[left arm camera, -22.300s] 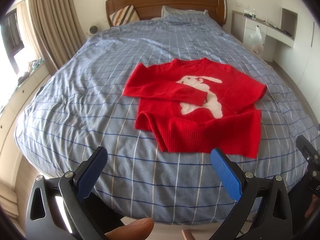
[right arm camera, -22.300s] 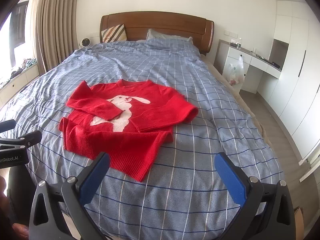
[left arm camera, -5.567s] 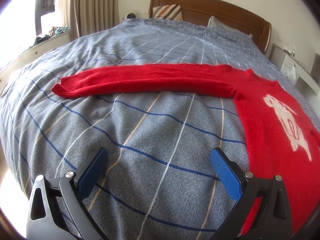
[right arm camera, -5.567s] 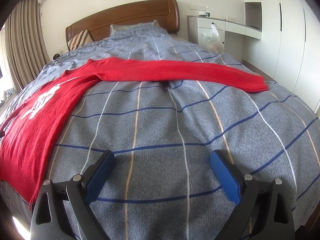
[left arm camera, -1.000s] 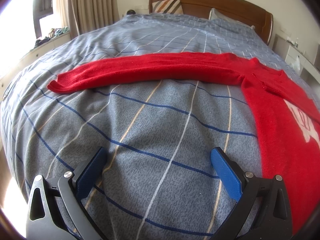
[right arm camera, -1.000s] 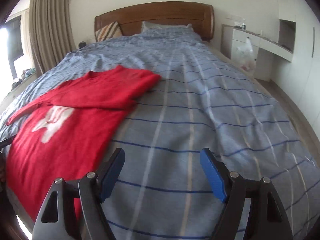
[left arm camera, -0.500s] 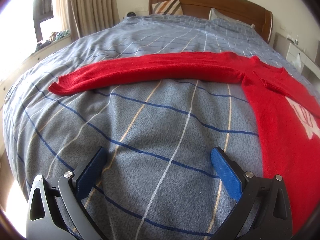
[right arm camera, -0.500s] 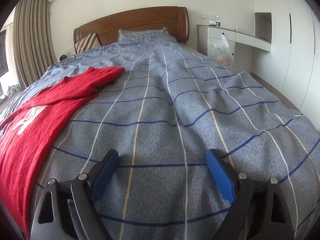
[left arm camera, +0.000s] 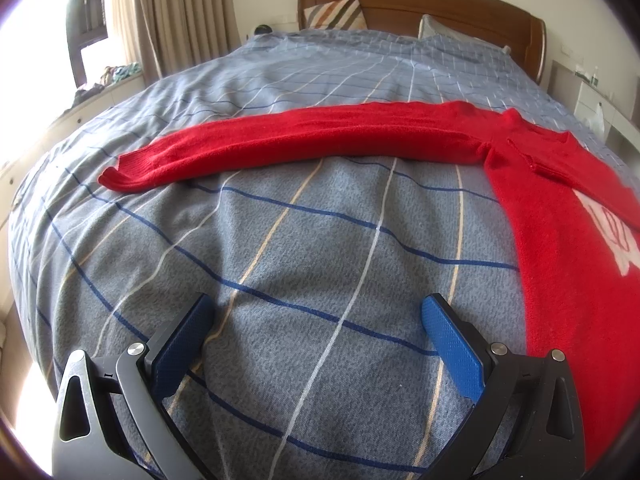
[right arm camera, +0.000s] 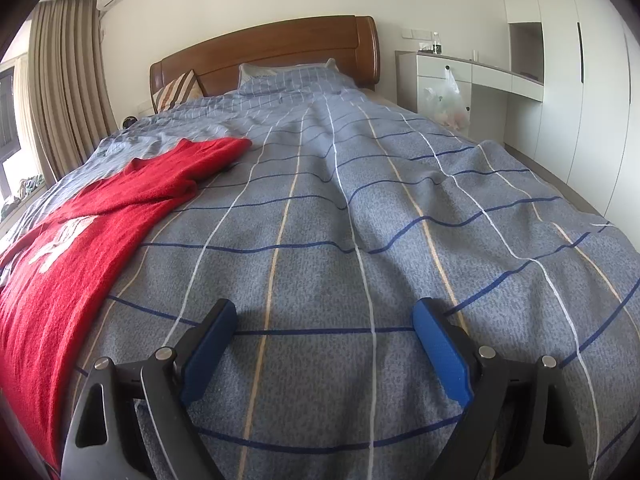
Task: Fold small clothes
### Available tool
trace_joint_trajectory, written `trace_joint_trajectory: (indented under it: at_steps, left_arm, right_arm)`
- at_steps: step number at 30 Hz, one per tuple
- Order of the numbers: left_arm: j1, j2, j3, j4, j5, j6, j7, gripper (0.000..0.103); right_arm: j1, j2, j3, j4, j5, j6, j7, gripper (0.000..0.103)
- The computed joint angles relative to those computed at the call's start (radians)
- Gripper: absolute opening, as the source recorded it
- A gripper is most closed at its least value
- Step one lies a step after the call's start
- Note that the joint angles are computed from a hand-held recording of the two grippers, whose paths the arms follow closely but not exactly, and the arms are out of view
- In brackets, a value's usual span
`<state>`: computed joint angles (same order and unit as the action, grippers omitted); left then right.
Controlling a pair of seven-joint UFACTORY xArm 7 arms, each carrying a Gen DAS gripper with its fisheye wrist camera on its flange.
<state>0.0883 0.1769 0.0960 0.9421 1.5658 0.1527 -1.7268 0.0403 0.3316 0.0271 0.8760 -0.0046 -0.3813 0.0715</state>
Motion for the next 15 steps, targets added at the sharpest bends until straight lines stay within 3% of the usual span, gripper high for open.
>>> trace_joint_trajectory:
  at_steps: [15]
  left_arm:
    - [0.000,0.000,0.000,0.001,0.006,0.001,-0.004,0.103]
  right_arm:
    - [0.005,0.001,-0.003,0.000,0.004,0.000,-0.002,0.090]
